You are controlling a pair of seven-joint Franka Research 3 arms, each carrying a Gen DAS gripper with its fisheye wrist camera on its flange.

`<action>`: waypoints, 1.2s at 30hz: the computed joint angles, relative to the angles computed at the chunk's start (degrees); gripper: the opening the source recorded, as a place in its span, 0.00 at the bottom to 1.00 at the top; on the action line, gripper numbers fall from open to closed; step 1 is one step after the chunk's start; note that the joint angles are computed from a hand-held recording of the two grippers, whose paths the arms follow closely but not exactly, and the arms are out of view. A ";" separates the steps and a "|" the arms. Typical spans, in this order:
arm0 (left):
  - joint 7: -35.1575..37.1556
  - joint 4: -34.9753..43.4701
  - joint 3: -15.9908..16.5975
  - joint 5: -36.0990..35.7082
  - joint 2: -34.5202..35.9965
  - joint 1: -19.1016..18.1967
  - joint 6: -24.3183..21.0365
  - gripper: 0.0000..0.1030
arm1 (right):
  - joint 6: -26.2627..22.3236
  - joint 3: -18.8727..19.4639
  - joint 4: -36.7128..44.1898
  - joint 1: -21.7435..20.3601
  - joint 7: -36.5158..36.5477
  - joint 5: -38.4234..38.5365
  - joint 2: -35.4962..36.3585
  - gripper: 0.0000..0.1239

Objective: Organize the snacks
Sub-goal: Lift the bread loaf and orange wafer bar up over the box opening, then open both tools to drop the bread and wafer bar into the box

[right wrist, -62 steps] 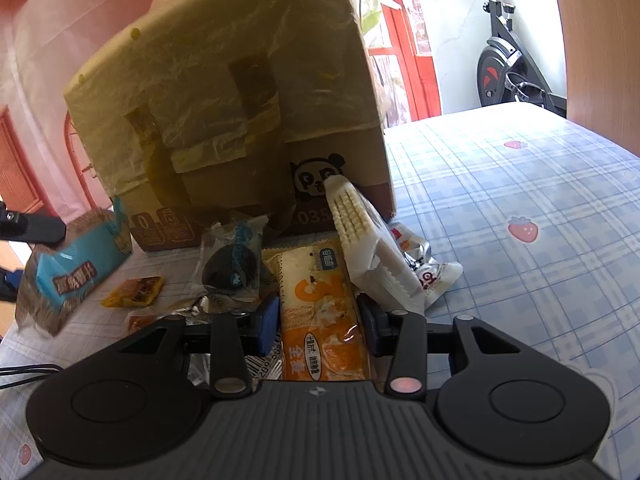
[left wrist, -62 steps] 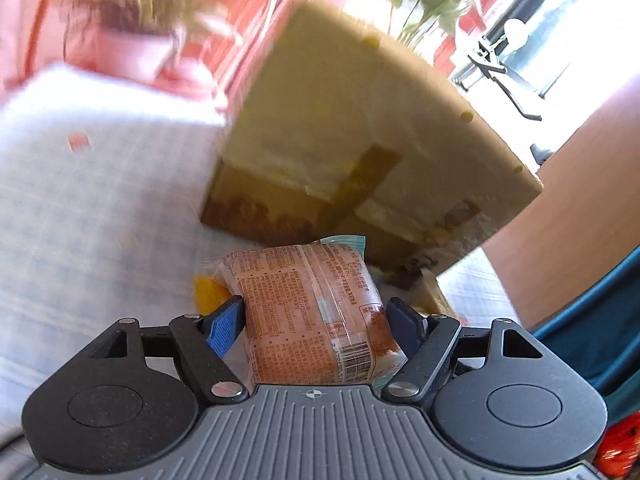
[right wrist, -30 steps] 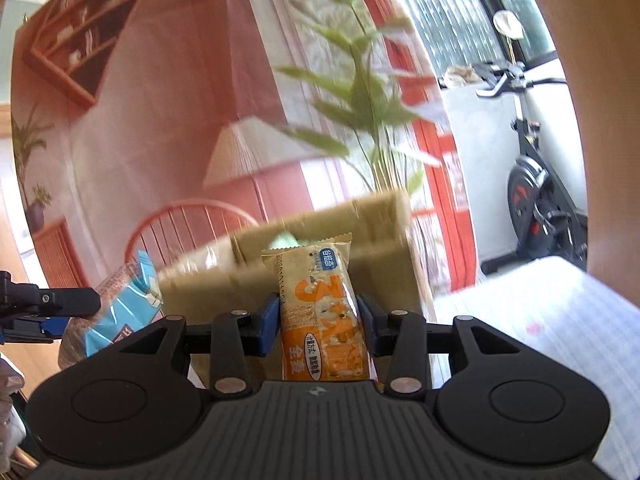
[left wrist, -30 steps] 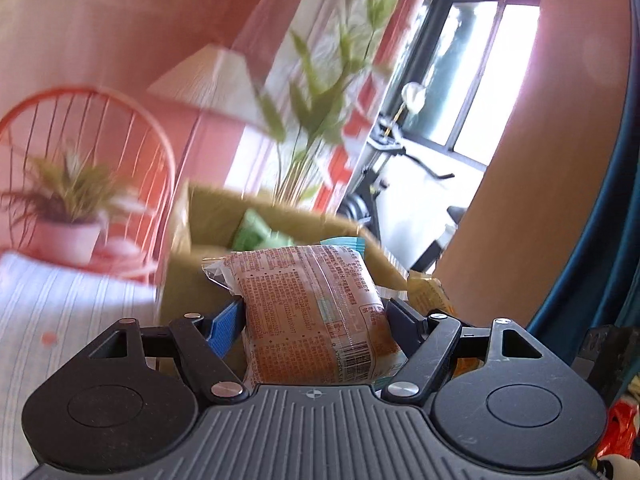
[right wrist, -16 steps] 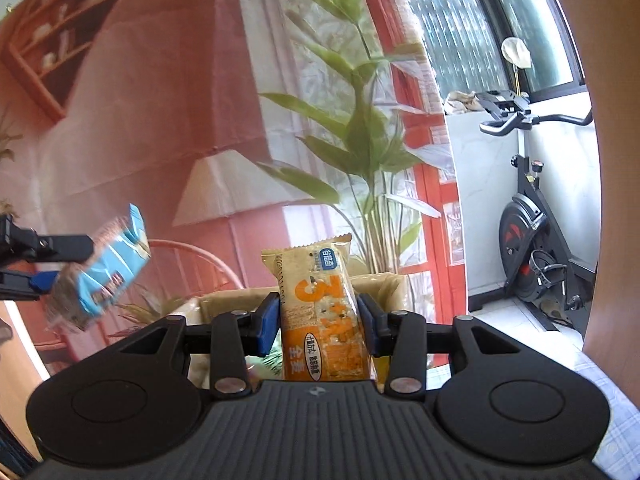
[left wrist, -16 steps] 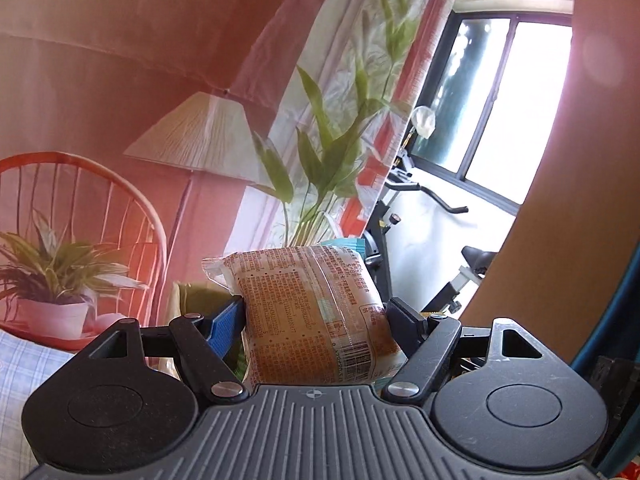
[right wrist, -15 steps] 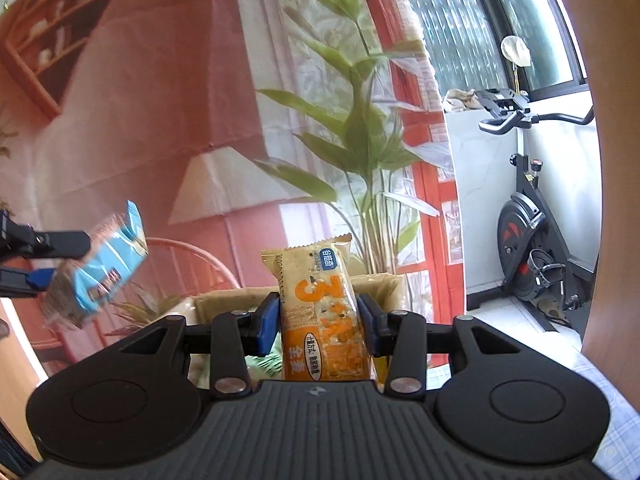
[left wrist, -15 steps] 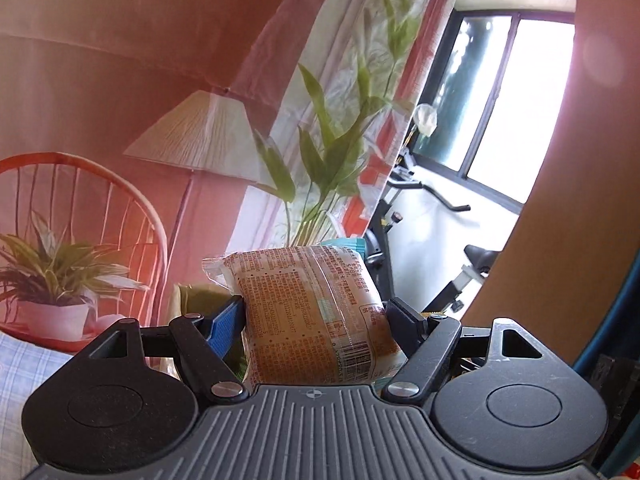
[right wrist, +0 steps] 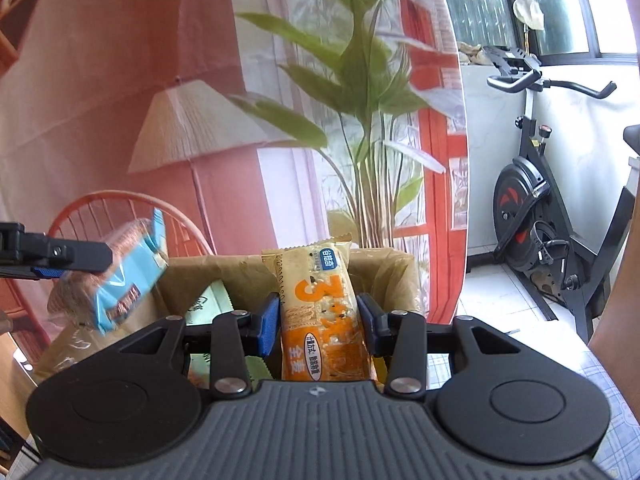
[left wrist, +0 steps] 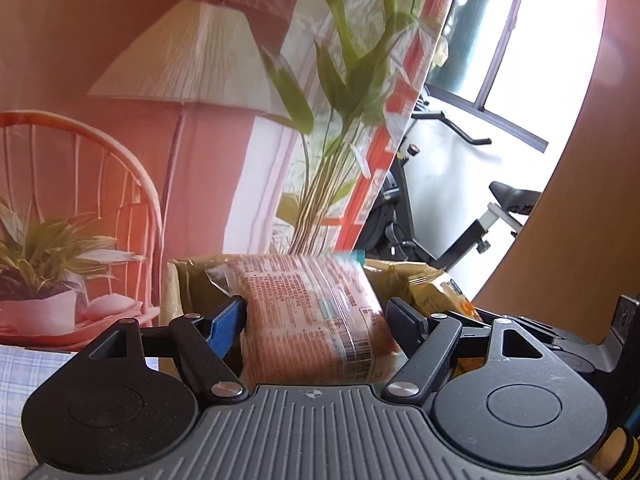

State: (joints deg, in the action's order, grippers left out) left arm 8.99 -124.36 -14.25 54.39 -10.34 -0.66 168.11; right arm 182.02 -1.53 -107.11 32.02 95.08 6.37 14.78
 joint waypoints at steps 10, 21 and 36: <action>-0.80 2.30 -0.27 5.96 -1.05 -1.17 -4.75 0.78 | 2.56 10.40 -1.64 -8.40 -7.53 8.41 -1.38 0.41; -7.26 -7.94 -4.64 8.06 -12.31 -1.21 -5.05 0.78 | 12.07 16.93 -16.80 -12.86 -8.00 11.87 -12.54 0.41; -11.39 -23.78 -12.17 4.90 -29.72 1.21 -0.82 0.78 | 19.76 16.58 -30.90 -5.51 -22.73 29.26 -21.20 0.42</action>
